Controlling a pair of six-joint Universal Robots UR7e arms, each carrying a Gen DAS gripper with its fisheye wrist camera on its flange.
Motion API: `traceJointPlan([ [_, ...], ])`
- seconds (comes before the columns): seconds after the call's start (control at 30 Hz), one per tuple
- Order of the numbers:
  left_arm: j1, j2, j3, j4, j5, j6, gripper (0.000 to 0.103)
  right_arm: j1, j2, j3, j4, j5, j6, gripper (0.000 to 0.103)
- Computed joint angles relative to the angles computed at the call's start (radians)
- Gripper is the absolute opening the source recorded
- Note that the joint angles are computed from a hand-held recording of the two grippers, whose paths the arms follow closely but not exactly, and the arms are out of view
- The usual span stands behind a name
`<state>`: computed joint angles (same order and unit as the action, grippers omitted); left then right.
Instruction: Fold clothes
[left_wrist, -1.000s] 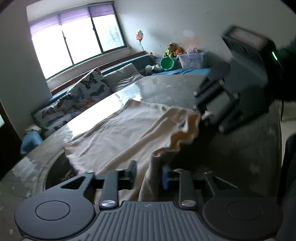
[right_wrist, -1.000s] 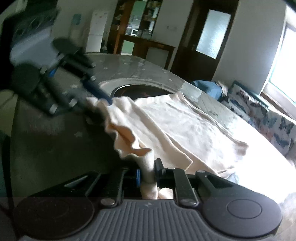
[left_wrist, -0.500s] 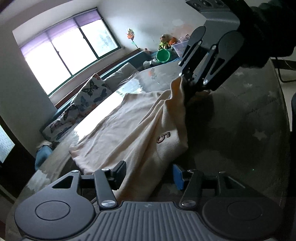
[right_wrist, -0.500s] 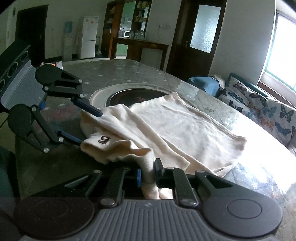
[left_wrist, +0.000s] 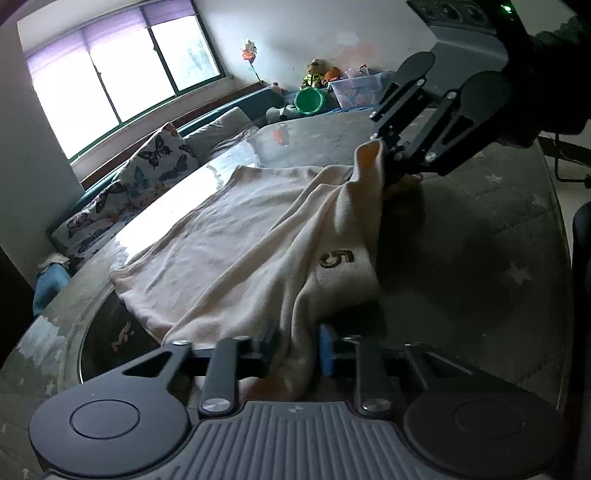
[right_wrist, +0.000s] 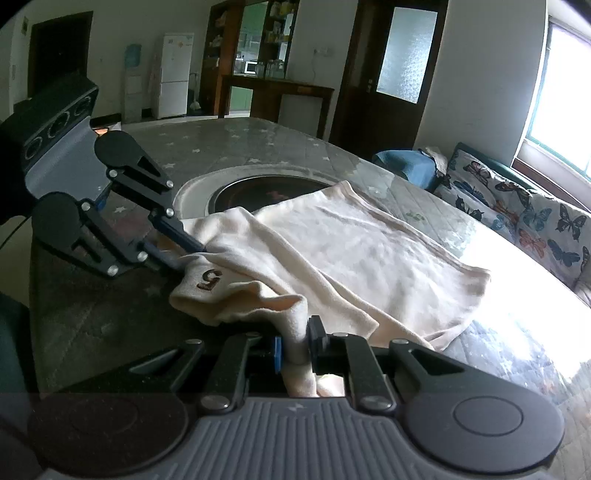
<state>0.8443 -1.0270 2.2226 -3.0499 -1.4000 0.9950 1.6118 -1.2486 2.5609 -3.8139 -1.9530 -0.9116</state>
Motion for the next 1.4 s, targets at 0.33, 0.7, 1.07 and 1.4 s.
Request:
traceJointPlan([
  [0.33, -0.007, -0.087, -0.014, 0.191, -0.064, -0.051, 0.01, 0.021, -0.099, 0.053, 0.095, -0.016, 0.026, 0.009],
  [0.7, -0.053, -0.261, -0.026, 0.553, -0.179, -0.161, 0.01, 0.185, -0.503, 0.078, 0.731, -0.085, 0.345, 0.009],
  [1.07, 0.007, -0.043, -0.252, 0.455, -0.178, -0.161, 0.01, 0.055, -0.444, -0.129, 0.783, 0.022, 0.296, 0.009],
  [1.4, 0.078, 0.211, -0.474, 0.426, -0.098, -0.28, 0.01, -0.18, -0.226, -0.269, 0.665, 0.144, 0.313, 0.012],
])
